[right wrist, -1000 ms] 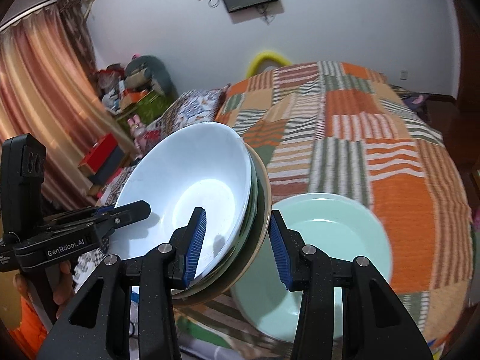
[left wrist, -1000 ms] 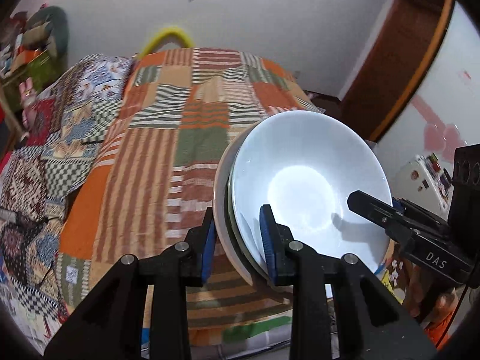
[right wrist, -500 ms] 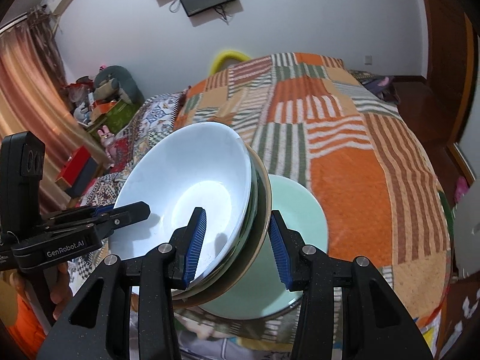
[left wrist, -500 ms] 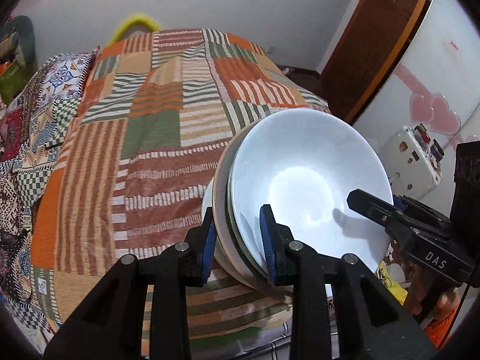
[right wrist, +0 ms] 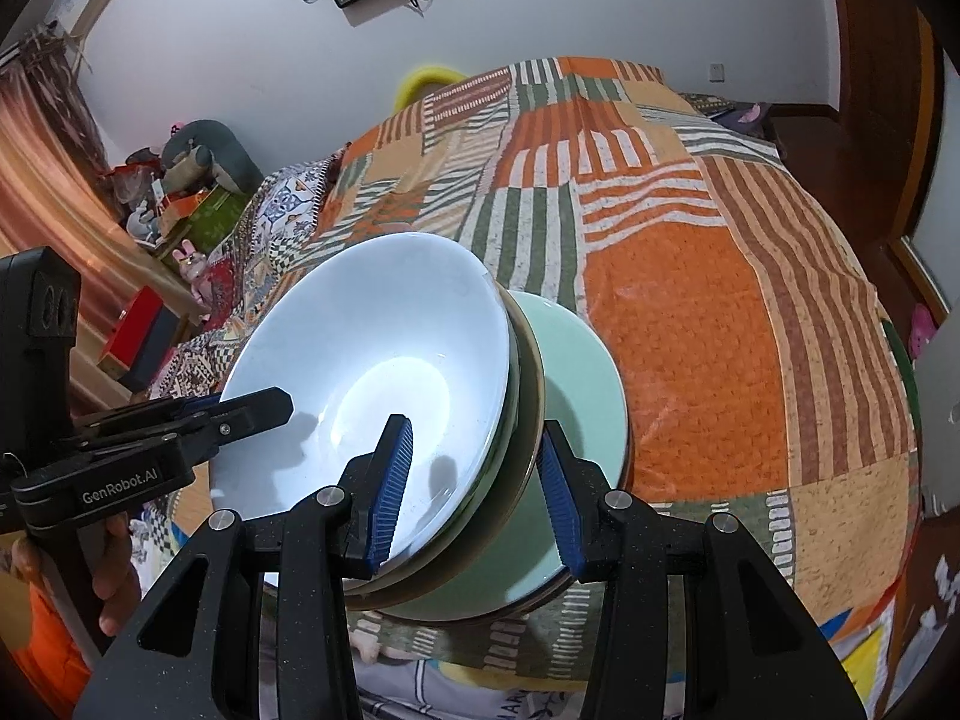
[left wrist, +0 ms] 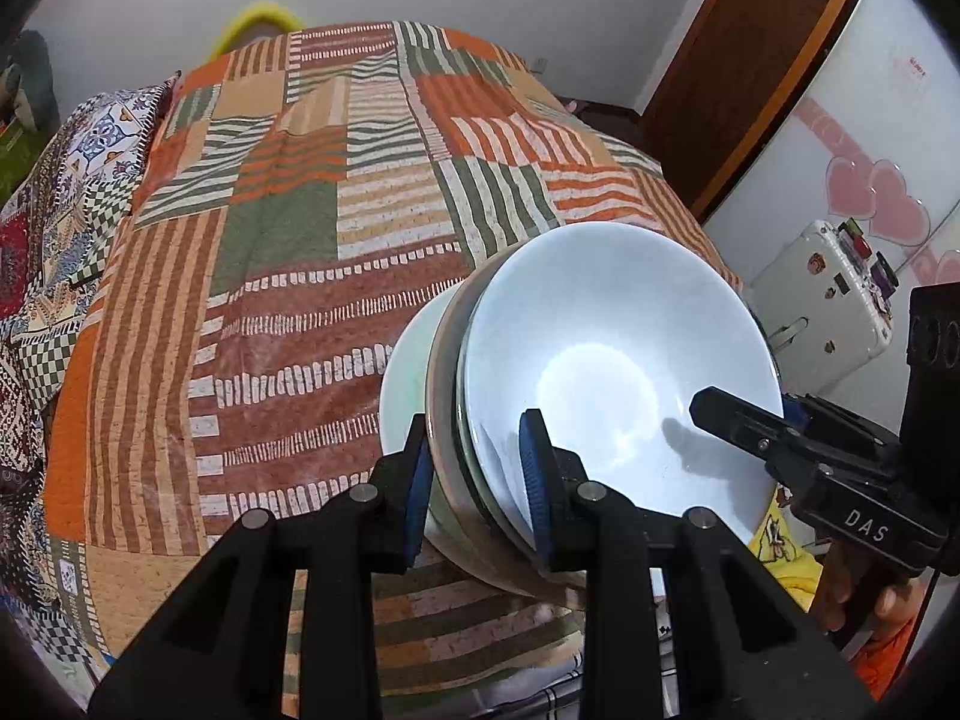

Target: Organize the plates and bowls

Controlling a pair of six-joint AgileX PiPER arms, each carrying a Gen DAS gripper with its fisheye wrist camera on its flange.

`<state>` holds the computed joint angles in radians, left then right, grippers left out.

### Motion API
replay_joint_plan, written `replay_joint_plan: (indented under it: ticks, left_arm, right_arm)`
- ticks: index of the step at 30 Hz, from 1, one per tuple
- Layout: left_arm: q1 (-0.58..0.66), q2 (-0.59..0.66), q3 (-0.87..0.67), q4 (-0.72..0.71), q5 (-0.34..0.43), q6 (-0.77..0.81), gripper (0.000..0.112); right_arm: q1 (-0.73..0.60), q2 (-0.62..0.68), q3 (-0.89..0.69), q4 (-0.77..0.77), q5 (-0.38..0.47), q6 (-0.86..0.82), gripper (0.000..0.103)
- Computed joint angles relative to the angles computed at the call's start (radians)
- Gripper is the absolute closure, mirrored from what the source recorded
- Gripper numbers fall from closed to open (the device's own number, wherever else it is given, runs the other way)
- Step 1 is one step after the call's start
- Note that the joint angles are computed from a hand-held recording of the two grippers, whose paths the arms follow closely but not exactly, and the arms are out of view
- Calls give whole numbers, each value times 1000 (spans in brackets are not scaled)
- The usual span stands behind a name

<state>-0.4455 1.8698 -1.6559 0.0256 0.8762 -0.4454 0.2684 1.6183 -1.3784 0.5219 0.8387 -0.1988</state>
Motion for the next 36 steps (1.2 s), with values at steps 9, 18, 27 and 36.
replay_joint_plan:
  ticks: [9,18,27,36]
  left_arm:
    - [15,18,-3,-29,-6,11,84]
    - [46,-6,81,-84,-92,50,83]
    - [-43,-47,99,200,-89,-122,83]
    - [-76,-203,133,287,-113,-196,83]
  right_arm:
    - [-7,10,-1,27,-8,-18,64]
    - [-14,14,8,85,-15,-67,59]
    - [-5,-31,18,2,-31,-24,59]
    - [-11,-119,3,-7,-39,-41,59]
